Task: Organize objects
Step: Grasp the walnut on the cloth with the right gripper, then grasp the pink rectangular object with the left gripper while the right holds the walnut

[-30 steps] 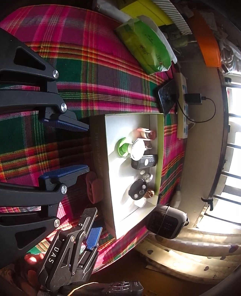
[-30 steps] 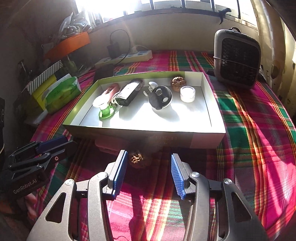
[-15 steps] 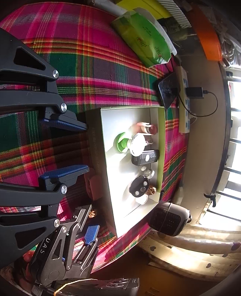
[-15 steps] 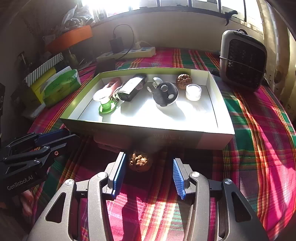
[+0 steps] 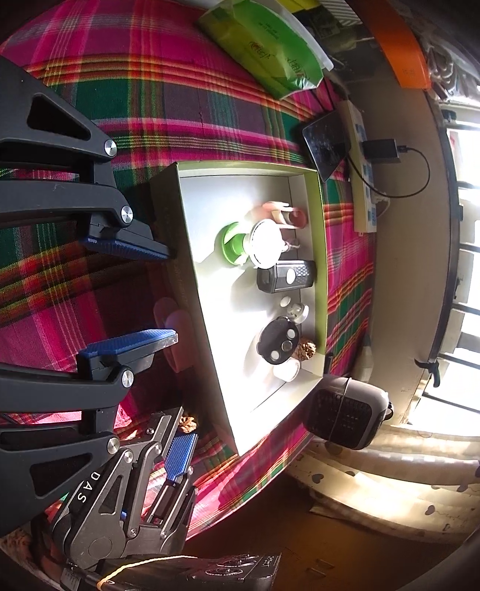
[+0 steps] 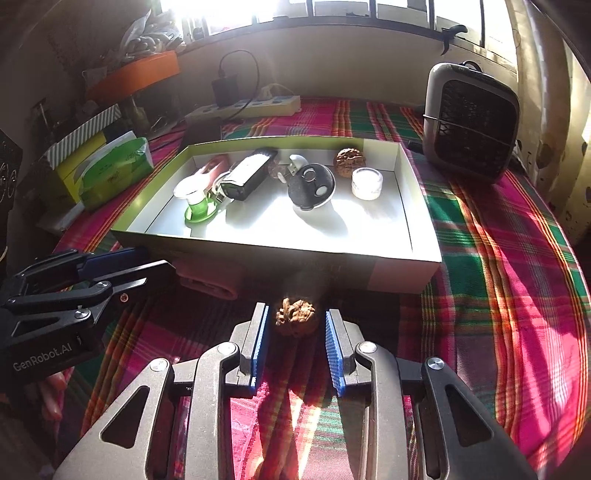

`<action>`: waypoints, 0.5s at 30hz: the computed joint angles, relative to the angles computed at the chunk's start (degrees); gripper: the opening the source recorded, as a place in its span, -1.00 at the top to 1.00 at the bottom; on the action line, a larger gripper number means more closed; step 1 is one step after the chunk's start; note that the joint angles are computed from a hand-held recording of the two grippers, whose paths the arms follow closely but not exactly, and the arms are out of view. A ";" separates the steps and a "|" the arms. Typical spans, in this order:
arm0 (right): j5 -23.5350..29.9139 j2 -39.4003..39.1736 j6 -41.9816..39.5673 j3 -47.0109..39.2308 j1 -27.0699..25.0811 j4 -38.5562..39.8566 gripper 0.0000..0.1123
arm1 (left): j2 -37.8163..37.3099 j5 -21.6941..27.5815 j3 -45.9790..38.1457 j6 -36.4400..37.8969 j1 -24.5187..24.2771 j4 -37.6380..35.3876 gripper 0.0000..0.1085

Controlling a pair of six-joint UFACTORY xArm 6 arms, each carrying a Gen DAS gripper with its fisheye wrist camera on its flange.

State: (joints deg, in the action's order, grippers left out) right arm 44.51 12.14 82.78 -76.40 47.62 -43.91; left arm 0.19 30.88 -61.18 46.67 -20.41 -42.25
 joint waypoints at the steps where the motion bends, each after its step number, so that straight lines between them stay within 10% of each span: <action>1: 0.20 -0.41 0.37 0.46 0.00 -0.07 0.47 | 0.20 0.29 -0.18 0.24 -0.17 -0.10 0.35; 15: 0.69 -3.75 3.91 4.38 0.17 -1.10 0.47 | -0.85 0.93 0.28 2.98 -2.39 -1.83 0.35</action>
State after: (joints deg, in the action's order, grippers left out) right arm 45.19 8.38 86.70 -72.02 47.79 -45.02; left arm -0.66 31.80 -60.89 49.64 -22.80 -44.08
